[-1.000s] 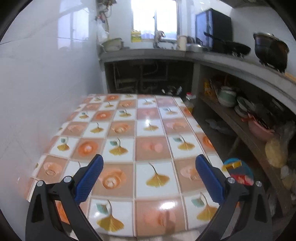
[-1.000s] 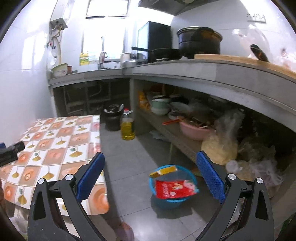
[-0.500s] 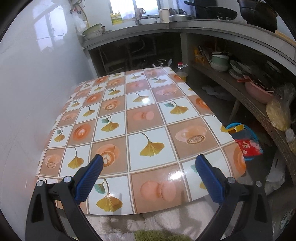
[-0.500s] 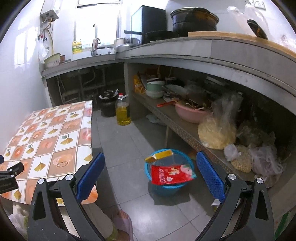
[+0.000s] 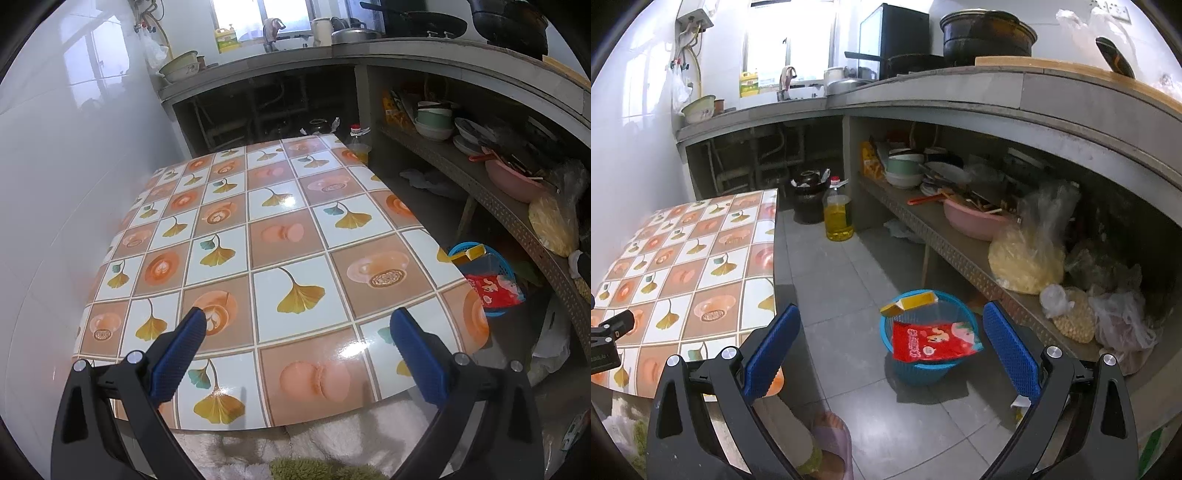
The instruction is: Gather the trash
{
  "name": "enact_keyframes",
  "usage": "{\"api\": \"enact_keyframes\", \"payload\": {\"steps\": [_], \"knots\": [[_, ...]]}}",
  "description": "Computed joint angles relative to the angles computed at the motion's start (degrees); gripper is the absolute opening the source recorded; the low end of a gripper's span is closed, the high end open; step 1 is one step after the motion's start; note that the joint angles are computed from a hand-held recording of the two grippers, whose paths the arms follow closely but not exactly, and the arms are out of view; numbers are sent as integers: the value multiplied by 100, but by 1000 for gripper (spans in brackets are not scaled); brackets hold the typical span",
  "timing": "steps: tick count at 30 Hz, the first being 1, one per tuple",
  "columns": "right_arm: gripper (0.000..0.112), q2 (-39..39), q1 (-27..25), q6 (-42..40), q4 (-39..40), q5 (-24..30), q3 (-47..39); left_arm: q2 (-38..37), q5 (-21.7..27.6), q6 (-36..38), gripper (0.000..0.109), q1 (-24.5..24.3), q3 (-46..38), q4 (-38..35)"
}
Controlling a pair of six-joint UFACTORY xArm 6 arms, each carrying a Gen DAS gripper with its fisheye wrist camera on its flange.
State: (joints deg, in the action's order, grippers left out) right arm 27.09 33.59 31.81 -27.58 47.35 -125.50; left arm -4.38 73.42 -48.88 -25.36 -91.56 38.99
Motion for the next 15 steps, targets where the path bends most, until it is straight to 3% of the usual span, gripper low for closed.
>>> {"api": "enact_keyframes", "payload": {"steps": [15], "knots": [[95,92,21,-175,14,33,-120,5,-23,192,98,9,-7,-165]]}}
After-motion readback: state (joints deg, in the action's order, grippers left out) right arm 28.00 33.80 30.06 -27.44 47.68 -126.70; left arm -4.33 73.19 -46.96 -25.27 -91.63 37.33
